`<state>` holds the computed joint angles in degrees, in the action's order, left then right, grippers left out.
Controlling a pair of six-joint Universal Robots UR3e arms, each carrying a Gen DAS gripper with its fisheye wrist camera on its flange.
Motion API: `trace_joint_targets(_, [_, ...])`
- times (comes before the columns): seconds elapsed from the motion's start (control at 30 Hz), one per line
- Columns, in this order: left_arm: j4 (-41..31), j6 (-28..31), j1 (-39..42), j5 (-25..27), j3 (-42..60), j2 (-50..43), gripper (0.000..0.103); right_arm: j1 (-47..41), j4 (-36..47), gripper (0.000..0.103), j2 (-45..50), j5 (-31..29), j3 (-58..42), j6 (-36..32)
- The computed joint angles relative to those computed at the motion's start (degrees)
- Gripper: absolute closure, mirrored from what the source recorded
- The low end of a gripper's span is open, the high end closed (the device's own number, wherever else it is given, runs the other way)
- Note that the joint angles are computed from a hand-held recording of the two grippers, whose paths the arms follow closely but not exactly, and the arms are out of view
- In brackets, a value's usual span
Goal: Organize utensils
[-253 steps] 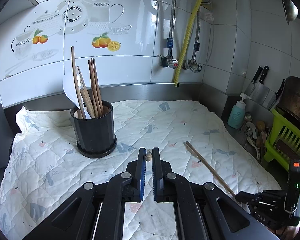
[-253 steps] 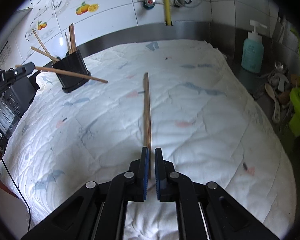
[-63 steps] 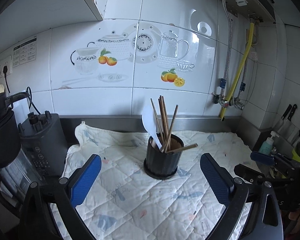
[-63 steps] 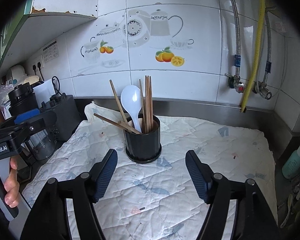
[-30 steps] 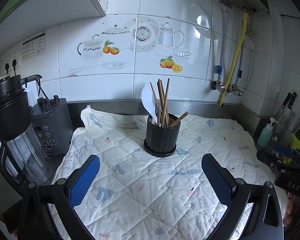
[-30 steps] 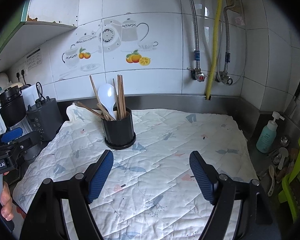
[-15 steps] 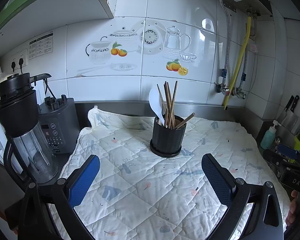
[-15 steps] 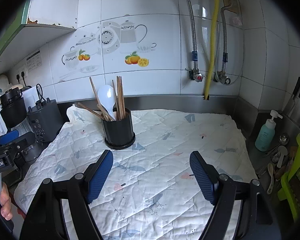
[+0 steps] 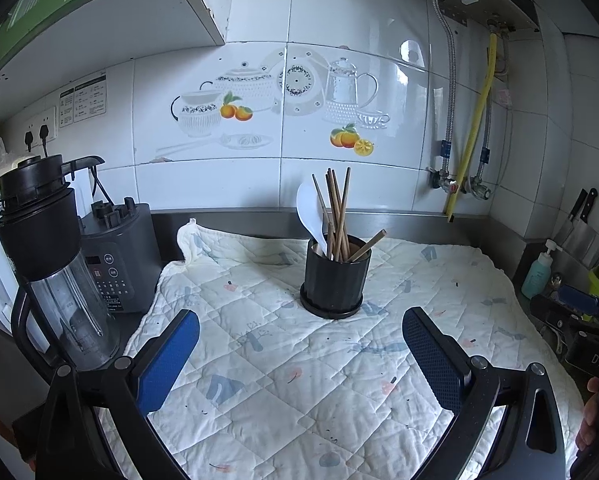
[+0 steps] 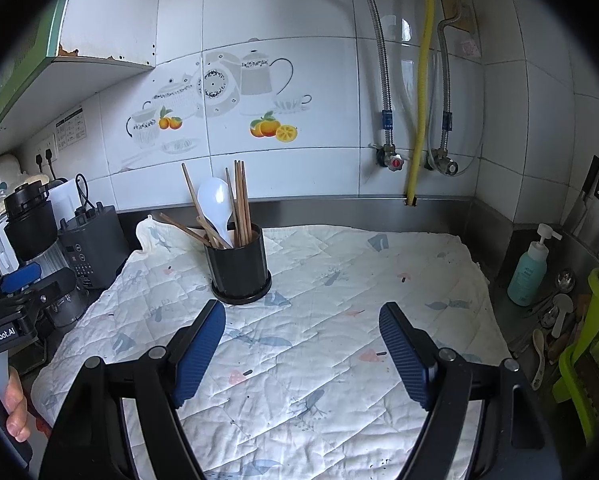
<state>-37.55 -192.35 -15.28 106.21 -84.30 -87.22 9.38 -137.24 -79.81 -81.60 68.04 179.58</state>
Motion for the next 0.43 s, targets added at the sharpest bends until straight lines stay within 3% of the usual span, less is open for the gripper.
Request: trace_joint_targets(0.43, [0.9,0.9,-0.2,0.0,0.3,-0.8,0.0,0.0,-0.2,0.016,0.0,-0.1,0.2,0.1])
